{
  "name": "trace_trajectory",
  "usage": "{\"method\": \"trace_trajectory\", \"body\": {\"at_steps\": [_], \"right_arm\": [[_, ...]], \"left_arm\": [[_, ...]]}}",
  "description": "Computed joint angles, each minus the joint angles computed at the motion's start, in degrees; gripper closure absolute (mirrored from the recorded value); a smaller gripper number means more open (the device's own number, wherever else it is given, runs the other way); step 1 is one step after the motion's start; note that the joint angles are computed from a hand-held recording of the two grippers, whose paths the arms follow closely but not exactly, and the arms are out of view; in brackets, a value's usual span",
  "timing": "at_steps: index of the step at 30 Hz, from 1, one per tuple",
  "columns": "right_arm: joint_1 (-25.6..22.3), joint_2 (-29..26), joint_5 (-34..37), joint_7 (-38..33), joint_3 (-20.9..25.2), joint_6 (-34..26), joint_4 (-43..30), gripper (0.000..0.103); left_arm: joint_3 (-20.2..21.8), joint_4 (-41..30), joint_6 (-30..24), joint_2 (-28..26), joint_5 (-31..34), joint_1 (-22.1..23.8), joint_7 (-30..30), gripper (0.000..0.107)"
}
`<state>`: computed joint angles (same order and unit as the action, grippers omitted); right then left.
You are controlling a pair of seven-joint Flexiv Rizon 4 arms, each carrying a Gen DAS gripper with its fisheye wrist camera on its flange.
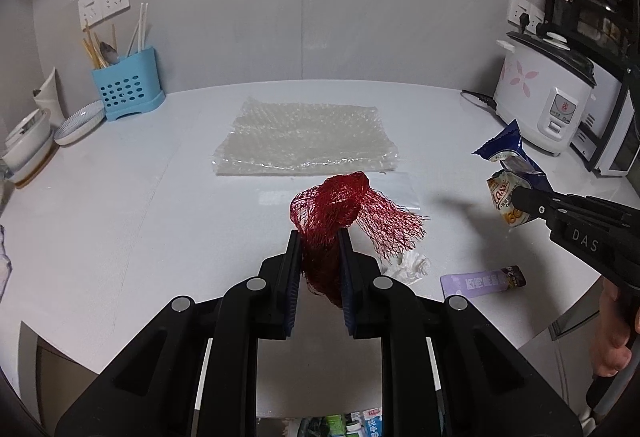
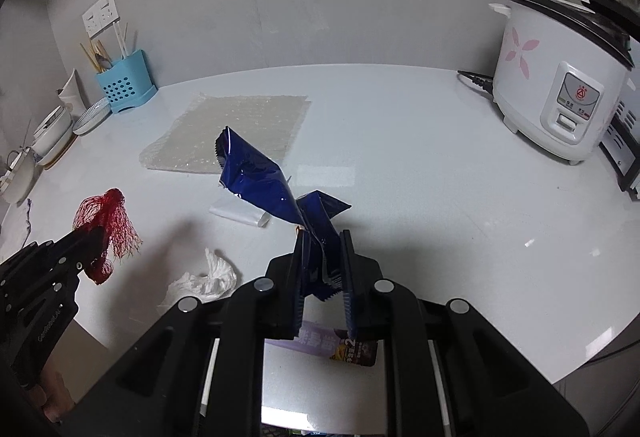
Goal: Collect trash
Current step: 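Carry the red net and blue wrapper down over the teal wastebasket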
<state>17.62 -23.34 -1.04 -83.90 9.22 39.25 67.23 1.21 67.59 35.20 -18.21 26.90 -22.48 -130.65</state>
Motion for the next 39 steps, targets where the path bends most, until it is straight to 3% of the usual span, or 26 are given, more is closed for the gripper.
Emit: {"method": "trace_trajectory", "body": {"at_steps": [14,39], "right_arm": [[-1.29,10.62,1.57,-1.41,1.28,6.84,13.94,0.089],[0.01,29.14,7.39,-4.17,2.24,16.22,38.27,0.089]], "left_arm": [[-1.85,6.71,0.77,6.44,3.70,-1.37,-4.02,0.090],[-10.07,23.06,3.10,17.93,11.50,-1.18,-16.14,0.090]]}}
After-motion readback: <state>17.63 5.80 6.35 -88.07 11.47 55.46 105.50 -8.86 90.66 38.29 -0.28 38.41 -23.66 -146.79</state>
